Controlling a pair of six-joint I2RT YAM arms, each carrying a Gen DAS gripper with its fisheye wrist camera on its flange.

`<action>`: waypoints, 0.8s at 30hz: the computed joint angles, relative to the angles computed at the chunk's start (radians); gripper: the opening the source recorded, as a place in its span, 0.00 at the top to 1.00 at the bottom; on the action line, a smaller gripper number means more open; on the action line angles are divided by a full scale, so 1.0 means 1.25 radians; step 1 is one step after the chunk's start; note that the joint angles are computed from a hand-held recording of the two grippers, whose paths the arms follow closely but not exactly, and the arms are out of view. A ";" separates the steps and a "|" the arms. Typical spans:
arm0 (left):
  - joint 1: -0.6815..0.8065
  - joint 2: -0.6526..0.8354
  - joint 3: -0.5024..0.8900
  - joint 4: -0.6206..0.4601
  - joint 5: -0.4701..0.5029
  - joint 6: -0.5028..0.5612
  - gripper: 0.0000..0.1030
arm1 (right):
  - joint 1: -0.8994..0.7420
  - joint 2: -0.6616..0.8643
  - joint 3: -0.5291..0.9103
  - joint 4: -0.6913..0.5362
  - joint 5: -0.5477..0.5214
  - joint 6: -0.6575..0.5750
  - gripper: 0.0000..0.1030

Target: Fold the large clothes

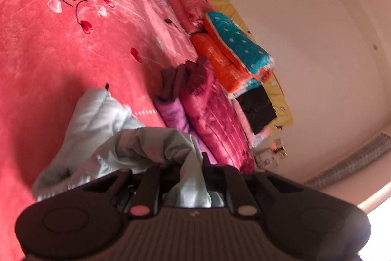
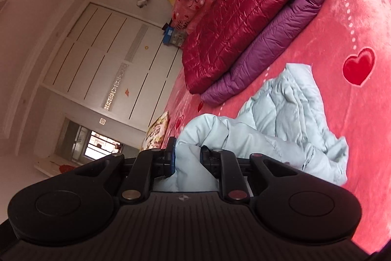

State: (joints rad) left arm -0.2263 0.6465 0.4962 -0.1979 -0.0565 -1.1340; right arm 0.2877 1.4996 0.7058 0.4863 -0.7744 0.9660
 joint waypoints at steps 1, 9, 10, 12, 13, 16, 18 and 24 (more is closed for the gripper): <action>0.025 0.027 -0.001 0.023 0.018 0.004 0.92 | 0.003 0.037 0.015 0.022 0.017 0.013 0.79; 0.148 0.278 -0.004 0.216 0.099 0.009 0.92 | 0.039 0.292 0.143 0.123 0.100 0.097 0.79; 0.156 0.297 -0.006 0.232 0.103 0.006 0.91 | 0.043 0.302 0.146 0.124 0.111 0.099 0.78; 0.165 0.338 -0.001 0.257 0.101 0.002 0.91 | 0.049 0.327 0.161 0.131 0.127 0.105 0.74; 0.166 0.349 0.002 0.262 0.098 0.002 0.91 | 0.045 0.335 0.161 0.140 0.125 0.109 0.72; 0.180 0.378 0.005 0.293 0.098 -0.011 0.81 | 0.048 0.362 0.165 0.177 0.132 0.128 0.48; 0.183 0.386 0.011 0.299 0.081 -0.027 0.61 | 0.046 0.374 0.173 0.205 0.134 0.148 0.27; 0.170 0.342 0.019 0.293 -0.012 -0.009 0.41 | 0.035 0.391 0.203 0.240 0.153 0.152 0.03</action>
State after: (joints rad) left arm -0.0138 1.0738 0.5198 0.1683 -0.0711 -1.1453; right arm 0.3317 1.9886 0.9599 0.7869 -0.5827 1.1565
